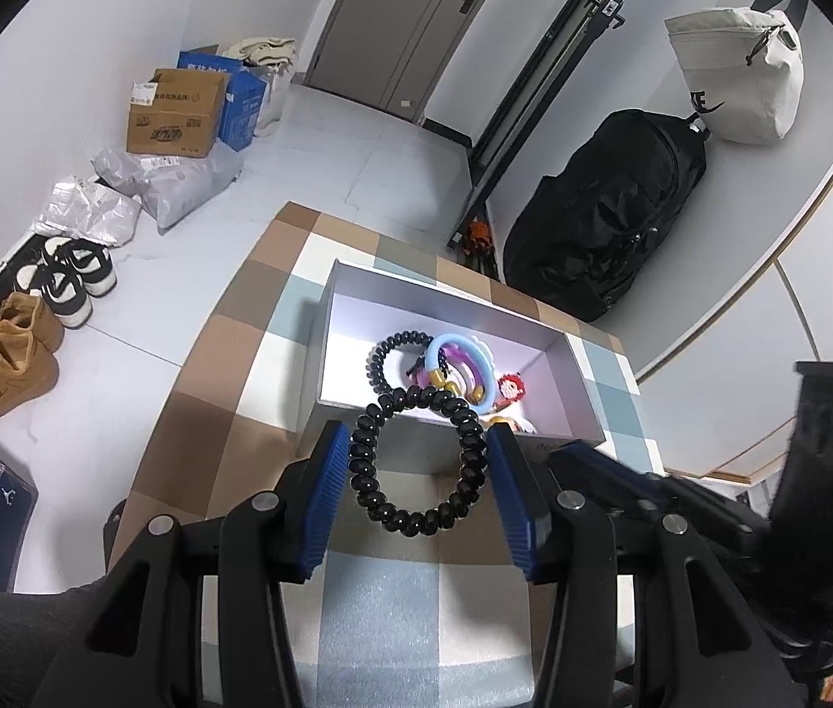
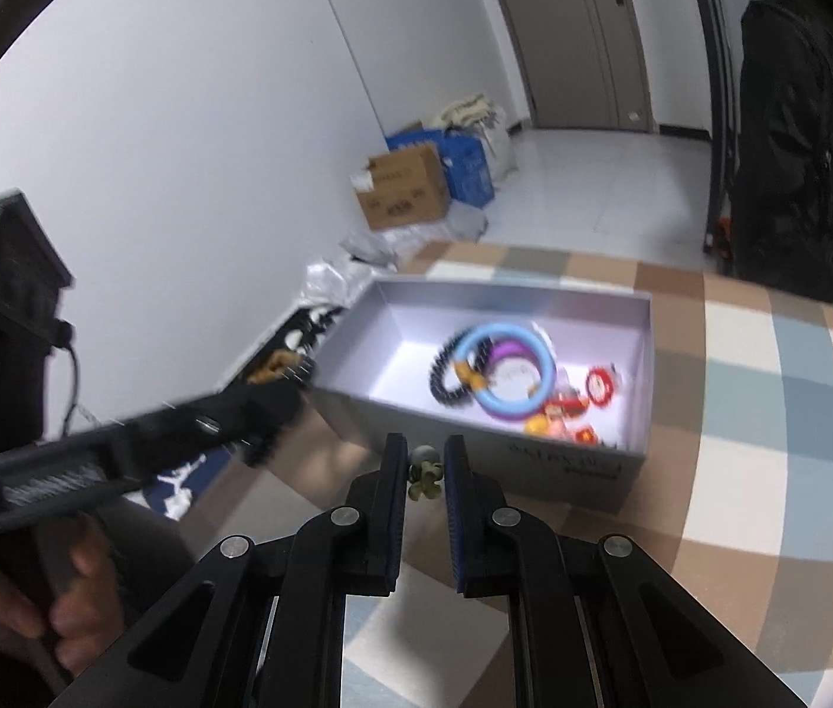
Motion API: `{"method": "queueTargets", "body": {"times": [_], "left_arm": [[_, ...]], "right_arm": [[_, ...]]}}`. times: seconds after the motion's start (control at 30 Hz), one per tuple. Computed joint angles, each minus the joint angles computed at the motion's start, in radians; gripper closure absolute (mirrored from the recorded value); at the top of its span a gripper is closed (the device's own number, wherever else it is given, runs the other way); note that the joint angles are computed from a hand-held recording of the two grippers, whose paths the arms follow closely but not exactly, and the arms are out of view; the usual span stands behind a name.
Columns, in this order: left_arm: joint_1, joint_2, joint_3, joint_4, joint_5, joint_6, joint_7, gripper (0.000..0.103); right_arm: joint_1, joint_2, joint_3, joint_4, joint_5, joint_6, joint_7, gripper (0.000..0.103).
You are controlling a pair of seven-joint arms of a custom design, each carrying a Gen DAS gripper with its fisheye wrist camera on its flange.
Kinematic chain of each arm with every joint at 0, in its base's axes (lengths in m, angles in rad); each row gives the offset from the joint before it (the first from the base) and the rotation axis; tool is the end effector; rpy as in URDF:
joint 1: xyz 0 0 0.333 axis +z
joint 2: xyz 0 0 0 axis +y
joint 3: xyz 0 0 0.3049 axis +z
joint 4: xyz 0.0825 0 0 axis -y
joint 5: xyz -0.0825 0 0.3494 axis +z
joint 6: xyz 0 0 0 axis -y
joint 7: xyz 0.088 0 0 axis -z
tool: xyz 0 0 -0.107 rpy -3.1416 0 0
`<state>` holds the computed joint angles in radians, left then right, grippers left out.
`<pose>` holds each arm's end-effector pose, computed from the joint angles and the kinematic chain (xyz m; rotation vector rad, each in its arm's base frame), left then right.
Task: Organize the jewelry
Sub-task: 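Carry bracelet and green charm over the grey box and open both tools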
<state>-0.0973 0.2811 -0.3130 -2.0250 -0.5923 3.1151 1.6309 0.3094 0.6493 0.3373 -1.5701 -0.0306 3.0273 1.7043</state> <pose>0.5794 -0.1849 0.4124 -2.0837 1.7666 -1.1808 0.6026 0.3853 0.3894 -1.9087 1.2826 -0.2309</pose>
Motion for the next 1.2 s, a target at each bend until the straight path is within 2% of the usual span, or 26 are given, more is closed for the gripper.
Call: {"method": "queueTargets", "body": {"times": [0.1,0.23,0.37,0.57,0.87,1.07,1.2], "left_arm": [[-0.053,0.004,0.061,0.005,0.060,0.015,-0.054,0.061],[-0.087,0.015,0.101,0.014,0.122,0.038,-0.114,0.061],[-0.085,0.030,0.104,0.034,0.155,0.037,-0.151,0.061],[-0.086,0.066,0.108,0.091,0.192,0.019,-0.193,0.061],[-0.096,0.125,0.125,0.183,0.236,-0.042,-0.251,0.061],[-0.087,0.177,0.119,0.266,0.252,-0.121,-0.268,0.061],[-0.086,0.206,0.117,0.317,0.262,-0.172,-0.272,0.061]], "right_arm": [[-0.031,-0.005,0.038,-0.002,0.016,0.016,-0.020,0.091],[-0.054,-0.009,0.067,0.000,0.029,0.040,-0.032,0.091],[-0.086,0.007,0.103,0.028,0.044,0.036,-0.049,0.091],[-0.106,0.034,0.121,0.078,0.072,0.010,-0.069,0.091],[-0.090,0.100,0.102,0.202,0.139,-0.061,-0.109,0.091],[-0.069,0.146,0.067,0.288,0.175,-0.112,-0.114,0.091],[-0.071,0.185,0.064,0.349,0.218,-0.155,-0.116,0.091]]}}
